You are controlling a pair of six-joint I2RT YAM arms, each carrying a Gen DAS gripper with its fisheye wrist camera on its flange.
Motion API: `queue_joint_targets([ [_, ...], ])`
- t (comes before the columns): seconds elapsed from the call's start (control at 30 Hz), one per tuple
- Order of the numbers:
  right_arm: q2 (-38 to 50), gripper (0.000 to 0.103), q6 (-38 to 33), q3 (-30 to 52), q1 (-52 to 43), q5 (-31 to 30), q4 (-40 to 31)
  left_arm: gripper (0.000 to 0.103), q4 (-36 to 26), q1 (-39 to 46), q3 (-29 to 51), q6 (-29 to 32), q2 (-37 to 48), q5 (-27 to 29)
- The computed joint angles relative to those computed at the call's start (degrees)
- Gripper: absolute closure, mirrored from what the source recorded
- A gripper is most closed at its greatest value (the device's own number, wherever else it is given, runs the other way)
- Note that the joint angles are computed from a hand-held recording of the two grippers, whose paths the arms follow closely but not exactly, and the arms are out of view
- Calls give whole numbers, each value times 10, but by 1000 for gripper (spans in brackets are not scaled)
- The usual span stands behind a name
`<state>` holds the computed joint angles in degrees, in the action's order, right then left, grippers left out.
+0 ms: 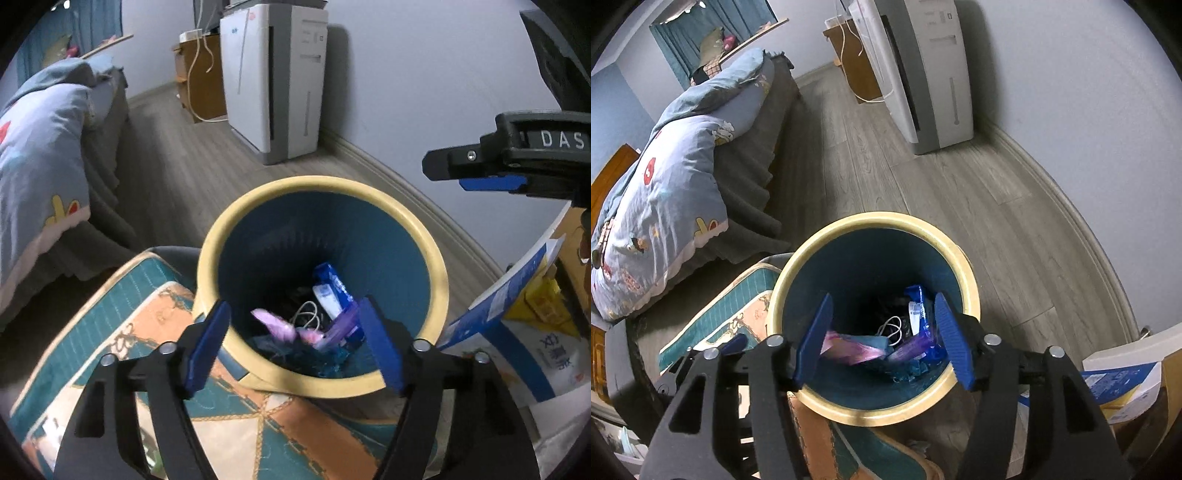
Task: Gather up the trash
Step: 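Carry the wrapper and bottle over the bin and open both tools, then return both tools to the cushion and grasp the silver medicine sachet with the left tool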
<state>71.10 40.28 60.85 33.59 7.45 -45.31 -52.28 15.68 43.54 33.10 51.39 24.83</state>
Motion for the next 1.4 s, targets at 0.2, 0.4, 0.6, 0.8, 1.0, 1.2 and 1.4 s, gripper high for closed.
queue_joint_targets([
  [0.2, 14, 6, 22, 26, 28, 26, -5, 14, -93, 136, 64, 99, 4, 44],
  [0.4, 77, 6, 32, 87, 93, 29, -5, 9, -241, 369, 212, 302, 79, 112],
  [0.6, 150, 6, 26, 166, 172, 38, -6, 7, -361, 610, 382, 482, 225, 156],
  [0.8, 238, 6, 23, 253, 239, 36, -26, 7, -344, 705, 466, 467, 357, 147],
  [1.0, 330, 6, 23, 345, 291, 31, -56, 7, -271, 731, 504, 446, 427, 127],
  [1.2, 420, 6, -5, 439, 323, 27, -75, 7, -210, 734, 529, 430, 498, 106],
  [1.4, 556, 6, -85, 584, 341, 11, -127, 7, -125, 709, 497, 430, 534, 40],
])
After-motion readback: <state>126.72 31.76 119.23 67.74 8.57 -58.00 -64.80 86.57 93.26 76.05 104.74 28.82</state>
